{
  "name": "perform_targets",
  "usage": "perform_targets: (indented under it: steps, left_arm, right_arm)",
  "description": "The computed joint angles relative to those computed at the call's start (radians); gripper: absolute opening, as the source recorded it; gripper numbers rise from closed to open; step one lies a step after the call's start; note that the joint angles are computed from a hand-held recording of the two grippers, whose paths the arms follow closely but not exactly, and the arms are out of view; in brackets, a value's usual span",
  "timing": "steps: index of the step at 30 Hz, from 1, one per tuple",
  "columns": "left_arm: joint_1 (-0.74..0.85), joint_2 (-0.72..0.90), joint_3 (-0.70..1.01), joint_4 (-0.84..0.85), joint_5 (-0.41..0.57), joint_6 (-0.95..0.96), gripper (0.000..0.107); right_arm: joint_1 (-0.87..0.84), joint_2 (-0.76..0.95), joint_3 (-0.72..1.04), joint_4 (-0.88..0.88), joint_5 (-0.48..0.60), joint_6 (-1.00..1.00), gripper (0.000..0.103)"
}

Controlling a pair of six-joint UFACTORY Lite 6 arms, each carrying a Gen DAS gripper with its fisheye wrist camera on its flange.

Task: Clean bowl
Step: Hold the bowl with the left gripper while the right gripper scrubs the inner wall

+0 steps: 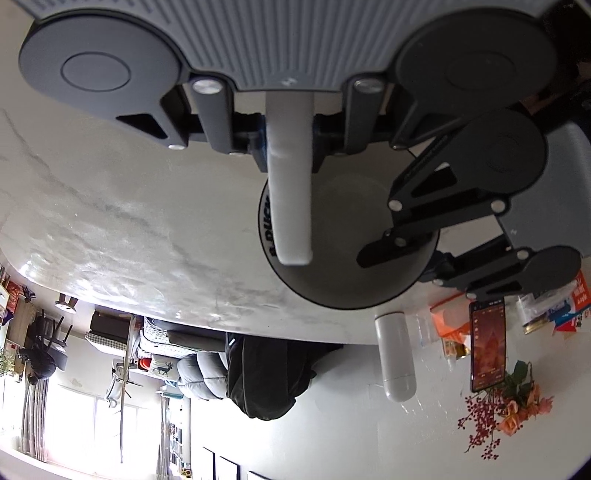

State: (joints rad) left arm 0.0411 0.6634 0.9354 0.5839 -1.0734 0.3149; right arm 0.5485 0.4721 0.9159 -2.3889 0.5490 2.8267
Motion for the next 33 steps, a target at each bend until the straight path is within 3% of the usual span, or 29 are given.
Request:
perform_targets:
  steps: [10, 14, 28, 33]
  left_arm:
    - [-0.005, -0.011, -0.009, -0.006, 0.003, 0.001, 0.019]
    - [-0.004, -0.014, -0.015, -0.006, 0.000, 0.004, 0.019]
    - [-0.001, -0.027, -0.028, 0.000, 0.002, 0.005, 0.019]
    - [-0.001, -0.030, -0.029, 0.001, 0.001, 0.006, 0.019]
  right_arm:
    - [0.006, -0.022, -0.038, -0.046, 0.072, 0.090, 0.027]
    - [0.007, -0.028, -0.060, -0.067, 0.140, 0.144, 0.020]
    - [-0.026, -0.027, -0.026, -0.202, -0.007, 0.245, 0.020]
    - [-0.017, -0.021, -0.011, -0.131, -0.011, 0.179, 0.020]
